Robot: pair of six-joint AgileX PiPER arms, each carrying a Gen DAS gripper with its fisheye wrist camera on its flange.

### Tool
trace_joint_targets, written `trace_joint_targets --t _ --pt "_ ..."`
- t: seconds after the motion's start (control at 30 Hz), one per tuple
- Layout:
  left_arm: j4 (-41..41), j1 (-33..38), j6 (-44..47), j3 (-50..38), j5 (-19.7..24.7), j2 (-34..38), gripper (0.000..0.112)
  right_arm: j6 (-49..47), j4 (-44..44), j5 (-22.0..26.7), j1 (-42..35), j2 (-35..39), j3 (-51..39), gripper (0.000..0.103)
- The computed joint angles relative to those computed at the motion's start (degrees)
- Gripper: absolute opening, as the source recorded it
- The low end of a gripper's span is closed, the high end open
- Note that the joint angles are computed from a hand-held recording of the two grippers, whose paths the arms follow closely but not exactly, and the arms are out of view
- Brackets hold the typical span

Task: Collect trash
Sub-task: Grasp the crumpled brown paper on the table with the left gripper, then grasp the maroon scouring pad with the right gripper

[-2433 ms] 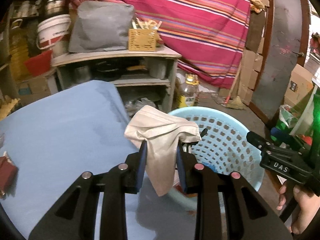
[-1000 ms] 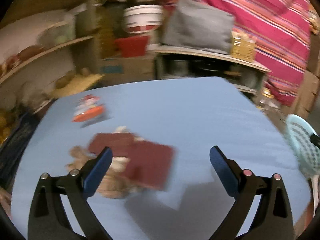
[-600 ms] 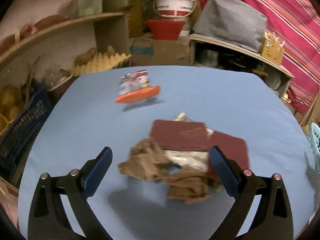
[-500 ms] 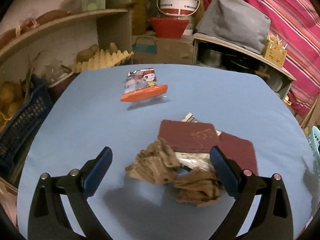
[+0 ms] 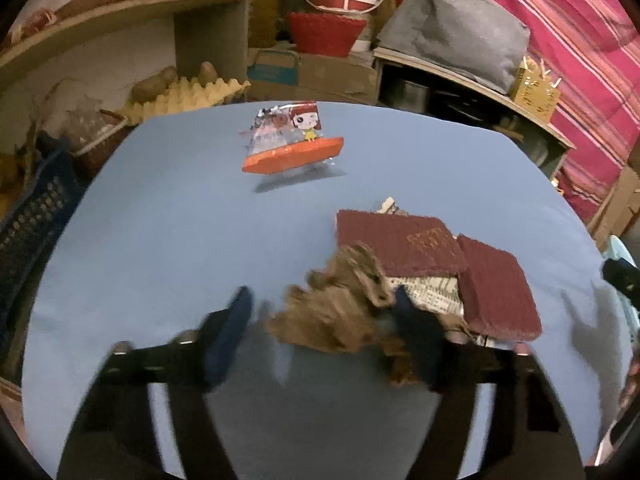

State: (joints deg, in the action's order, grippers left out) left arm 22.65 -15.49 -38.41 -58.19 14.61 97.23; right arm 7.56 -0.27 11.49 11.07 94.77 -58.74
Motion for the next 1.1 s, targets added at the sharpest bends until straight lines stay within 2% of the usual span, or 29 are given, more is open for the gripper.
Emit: trace_joint_targets --t 0.03,0.13,0.23,0.37,0.47,0.63,0.8,1.0,1.1 --pt "-1.2 0.3 1.6 0.4 -0.6 -0.2 0.057 3.8 -4.0 0.1 1.2 0.4 -0.4 0.099" --pt "1.7 0.4 0.3 2.5 -2.5 -1.6 0.051 15.3 -15.0 0.6 4.8 1.9 -1.7 0.099" --pt "7.9 0.4 -5.0 3.7 -2.1 -3.1 0.05 20.5 -18.5 0.8 7.6 3.0 -2.9 0.099" --pt "17.0 1.4 -13.3 5.9 -1.5 -6.0 0.05 36.8 -33.2 2.1 12.6 4.6 -4.9 0.099" --pt "15.9 3.4 -11.8 7.0 -2.2 -7.3 0.05 45.2 -41.5 5.0 16.9 6.8 -7.5 0.099" --pt "13.0 5.6 -8.4 8.1 -3.0 -8.7 0.05 51.4 -46.8 9.4 21.6 10.7 -11.5 0.099" --pt "12.6 6.6 -7.8 8.9 -3.6 -10.0 0.05 53.9 -48.2 12.7 24.1 13.3 -14.8 0.099" --pt "17.3 6.8 -12.5 8.8 -2.9 -9.7 0.05 52.5 -46.1 20.1 25.3 17.8 -20.5 0.098" --pt "17.0 7.6 -12.2 9.0 -3.2 -10.0 0.05 48.8 -41.3 19.9 24.3 18.1 -20.9 0.097"
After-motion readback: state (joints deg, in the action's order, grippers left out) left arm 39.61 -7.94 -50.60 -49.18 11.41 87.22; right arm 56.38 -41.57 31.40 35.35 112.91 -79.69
